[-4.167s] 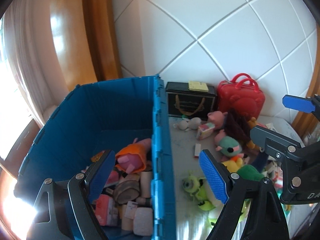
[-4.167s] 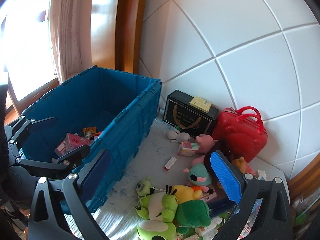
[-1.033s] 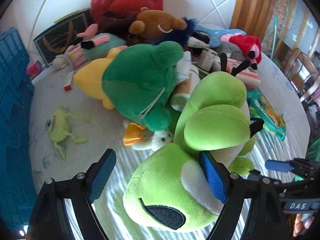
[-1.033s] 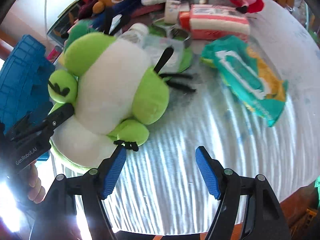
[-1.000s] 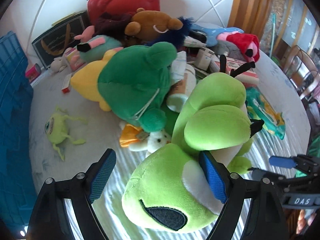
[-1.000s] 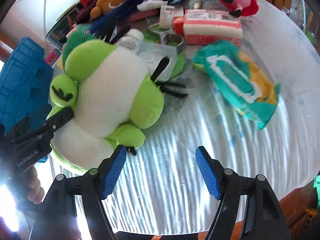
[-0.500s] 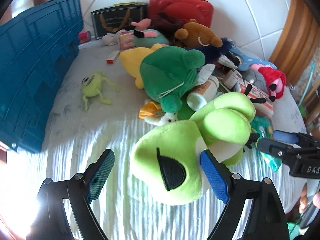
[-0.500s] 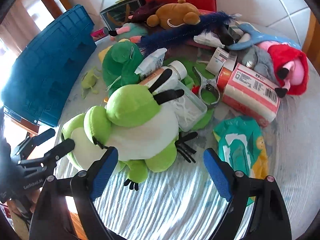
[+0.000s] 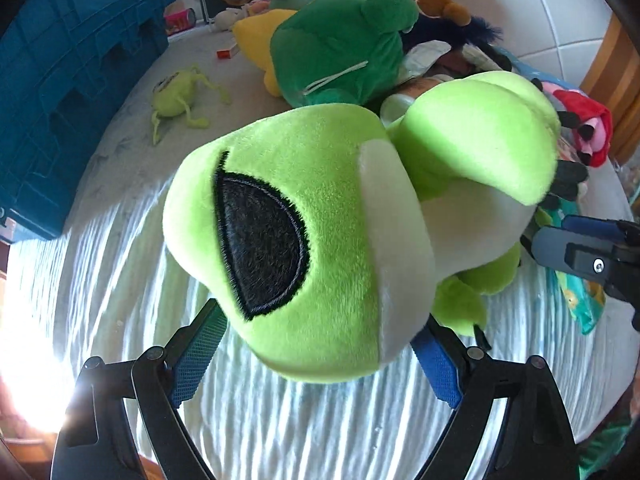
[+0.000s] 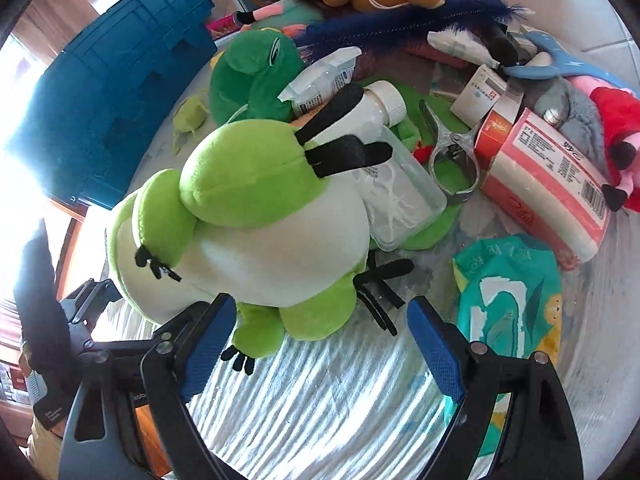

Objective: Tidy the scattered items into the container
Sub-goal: 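Grasp the lime-green plush frog with both tools and lift it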

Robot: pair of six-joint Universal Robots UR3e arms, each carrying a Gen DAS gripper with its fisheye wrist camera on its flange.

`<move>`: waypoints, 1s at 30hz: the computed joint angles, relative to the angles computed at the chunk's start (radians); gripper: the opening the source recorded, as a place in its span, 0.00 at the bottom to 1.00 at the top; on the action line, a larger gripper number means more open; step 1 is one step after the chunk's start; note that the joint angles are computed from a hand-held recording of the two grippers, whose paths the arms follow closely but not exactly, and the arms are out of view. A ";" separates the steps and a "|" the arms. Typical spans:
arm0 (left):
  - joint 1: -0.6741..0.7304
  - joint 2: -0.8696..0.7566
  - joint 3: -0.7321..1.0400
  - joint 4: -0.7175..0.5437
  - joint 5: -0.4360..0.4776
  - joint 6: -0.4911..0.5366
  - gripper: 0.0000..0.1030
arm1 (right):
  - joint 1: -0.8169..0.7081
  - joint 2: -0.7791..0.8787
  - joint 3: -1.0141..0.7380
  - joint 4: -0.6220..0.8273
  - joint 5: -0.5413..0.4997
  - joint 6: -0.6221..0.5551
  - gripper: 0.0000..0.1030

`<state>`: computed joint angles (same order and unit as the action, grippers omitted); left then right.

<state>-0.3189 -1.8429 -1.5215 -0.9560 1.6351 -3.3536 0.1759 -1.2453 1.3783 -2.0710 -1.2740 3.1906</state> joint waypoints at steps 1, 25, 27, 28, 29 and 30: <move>0.009 -0.013 0.009 0.008 -0.013 0.000 0.90 | 0.007 0.027 -0.026 0.002 0.000 -0.009 0.86; 0.095 -0.021 0.050 0.153 -0.089 0.168 0.74 | 0.001 0.196 -0.174 -0.145 0.111 0.000 0.86; 0.089 -0.001 0.051 0.163 -0.080 0.175 0.74 | -0.002 0.151 -0.144 -0.163 0.112 0.000 0.85; 0.085 0.011 0.048 0.171 -0.075 0.178 0.74 | -0.002 0.131 -0.137 -0.167 0.109 0.002 0.85; 0.080 0.019 0.053 0.176 -0.070 0.179 0.74 | 0.000 0.112 -0.135 -0.171 0.104 0.006 0.85; 0.074 0.026 0.063 0.176 -0.065 0.177 0.74 | 0.001 0.094 -0.133 -0.175 0.099 0.010 0.84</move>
<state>-0.2452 -1.8165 -1.4582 -0.7798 1.5703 -3.1768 0.1772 -1.1515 1.2449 -2.2459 -1.1751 3.2002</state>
